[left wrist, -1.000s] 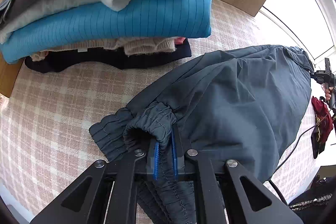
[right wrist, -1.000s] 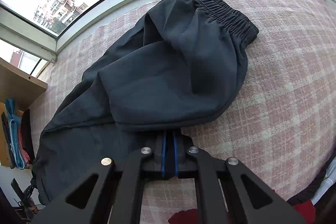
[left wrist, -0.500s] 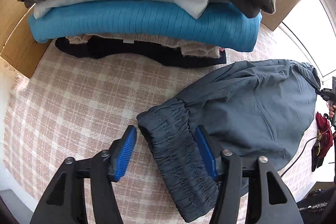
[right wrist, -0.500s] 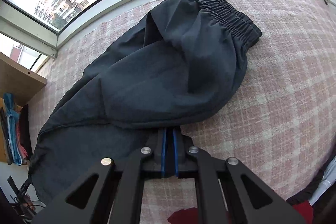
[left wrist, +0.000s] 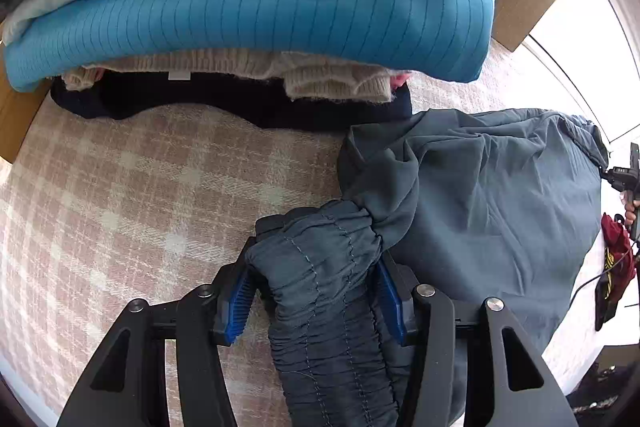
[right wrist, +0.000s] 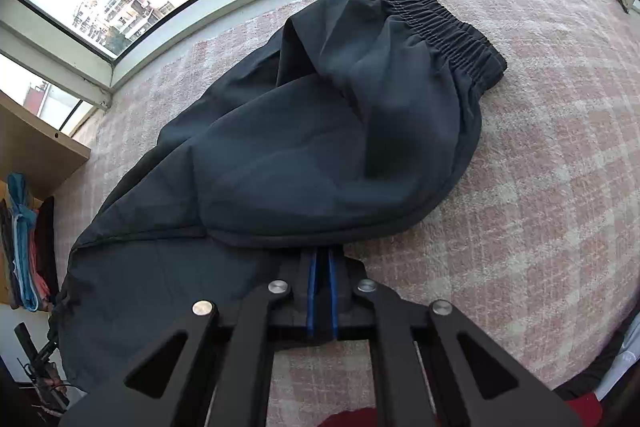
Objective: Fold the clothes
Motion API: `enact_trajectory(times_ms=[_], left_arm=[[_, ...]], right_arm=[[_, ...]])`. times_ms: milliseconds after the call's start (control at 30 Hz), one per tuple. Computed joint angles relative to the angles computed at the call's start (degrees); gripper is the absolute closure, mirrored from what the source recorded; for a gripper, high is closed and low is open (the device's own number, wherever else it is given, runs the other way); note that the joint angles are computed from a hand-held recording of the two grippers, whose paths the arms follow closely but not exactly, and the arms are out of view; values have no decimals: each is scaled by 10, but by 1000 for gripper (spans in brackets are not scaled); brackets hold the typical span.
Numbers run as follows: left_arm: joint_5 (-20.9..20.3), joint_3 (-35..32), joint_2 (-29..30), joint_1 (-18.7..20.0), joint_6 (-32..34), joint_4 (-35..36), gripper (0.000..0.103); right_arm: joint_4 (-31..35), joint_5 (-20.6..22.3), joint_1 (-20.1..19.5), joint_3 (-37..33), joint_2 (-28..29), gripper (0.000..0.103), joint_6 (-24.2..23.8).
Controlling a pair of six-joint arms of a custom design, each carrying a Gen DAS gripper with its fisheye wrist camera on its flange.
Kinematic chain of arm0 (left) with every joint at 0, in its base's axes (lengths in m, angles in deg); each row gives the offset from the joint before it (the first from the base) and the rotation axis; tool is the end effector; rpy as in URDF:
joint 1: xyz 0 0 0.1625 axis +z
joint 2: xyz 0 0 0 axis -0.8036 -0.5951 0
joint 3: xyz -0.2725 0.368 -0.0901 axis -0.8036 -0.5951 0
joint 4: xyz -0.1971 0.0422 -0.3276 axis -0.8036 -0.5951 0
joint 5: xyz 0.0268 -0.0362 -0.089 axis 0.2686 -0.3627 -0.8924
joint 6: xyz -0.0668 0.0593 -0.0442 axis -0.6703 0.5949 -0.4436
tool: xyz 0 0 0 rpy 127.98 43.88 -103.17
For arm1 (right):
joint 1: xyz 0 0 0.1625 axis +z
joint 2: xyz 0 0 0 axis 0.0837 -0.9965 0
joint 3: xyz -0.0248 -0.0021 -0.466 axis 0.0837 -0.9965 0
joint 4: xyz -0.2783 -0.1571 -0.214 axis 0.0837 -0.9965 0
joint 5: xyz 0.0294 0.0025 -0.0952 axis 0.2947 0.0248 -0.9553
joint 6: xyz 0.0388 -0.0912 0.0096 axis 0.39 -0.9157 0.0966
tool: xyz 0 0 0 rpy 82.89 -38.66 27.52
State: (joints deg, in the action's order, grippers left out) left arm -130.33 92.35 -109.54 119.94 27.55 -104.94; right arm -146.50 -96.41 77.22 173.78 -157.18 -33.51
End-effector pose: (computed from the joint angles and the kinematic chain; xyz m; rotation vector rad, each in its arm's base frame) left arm 0.0681 -0.3345 0.2880 -0.1494 2.5193 -0.4970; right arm 0.0199 -0.5094 0.2691 -0.0509 -2.6131 0.4197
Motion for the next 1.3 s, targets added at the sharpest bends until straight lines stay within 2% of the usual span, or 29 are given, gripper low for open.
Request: enact_trajectory(times_ms=[33, 67, 100, 167, 233, 333, 367, 400, 433, 533, 633, 767, 800, 867, 933, 967, 1033, 1100, 1167, 1300], left_arm=[[2, -5, -9, -7, -10, 23, 63], [0, -8, -30, -15, -22, 50, 79], [-2, -10, -58, -23, -36, 78, 88], [-14, -15, -117, -37, -60, 132, 92], [-15, -27, -180, -51, -91, 221, 93], [-5, -51, -253, -77, -146, 352, 94], [-3, -54, -265, -76, -151, 365, 94], [-2, -54, -272, -68, -143, 359, 94], [-1, -54, -279, -59, -136, 353, 94], [-2, -54, -296, -30, -108, 328, 94], [-12, -45, -263, -45, -75, 290, 94], [-45, -24, -219, -67, -37, 215, 92], [-48, -18, -200, -58, -21, 188, 90], [-39, -13, -155, -21, 2, 143, 79], [-25, -13, -112, 12, 13, 111, 61], [-15, -16, -95, 24, 9, 114, 48], [-1, -18, -90, 25, -7, 131, 37], [11, -17, -96, 17, -19, 151, 36], [23, -13, -115, -2, -20, 172, 24], [23, -7, -102, 2, 4, 147, 21]], right_arm=[[-5, 3, 0, 3, -2, 99, 0], [-14, 3, 2, 9, -5, 99, 2], [-15, 8, 3, 13, -11, 99, 4], [1, 33, 4, 18, -28, 99, 17], [19, 59, 10, 25, -41, 99, 35], [20, 62, 41, 47, -49, 99, 35], [21, 69, 50, 55, -52, 99, 36], [14, 72, 61, 60, -49, 99, 34], [-2, 57, 74, 63, -38, 99, 32], [-53, -40, 111, 54, 4, 99, 47], [-80, -116, 116, 52, -4, 99, 41], [-68, -127, 90, 39, -29, 99, 23], [-59, -122, 81, 33, -29, 99, 23], [-41, -112, 63, 21, -27, 99, 23], [-43, -122, 57, 16, -10, 99, 19], [-53, -129, 57, 16, -2, 99, 15], [-69, -137, 57, 13, 8, 99, 16], [-80, -144, 58, 8, 16, 99, 20], [-102, -158, 60, 2, 27, 99, 18], [-182, -246, 75, -11, 74, 100, -34]])
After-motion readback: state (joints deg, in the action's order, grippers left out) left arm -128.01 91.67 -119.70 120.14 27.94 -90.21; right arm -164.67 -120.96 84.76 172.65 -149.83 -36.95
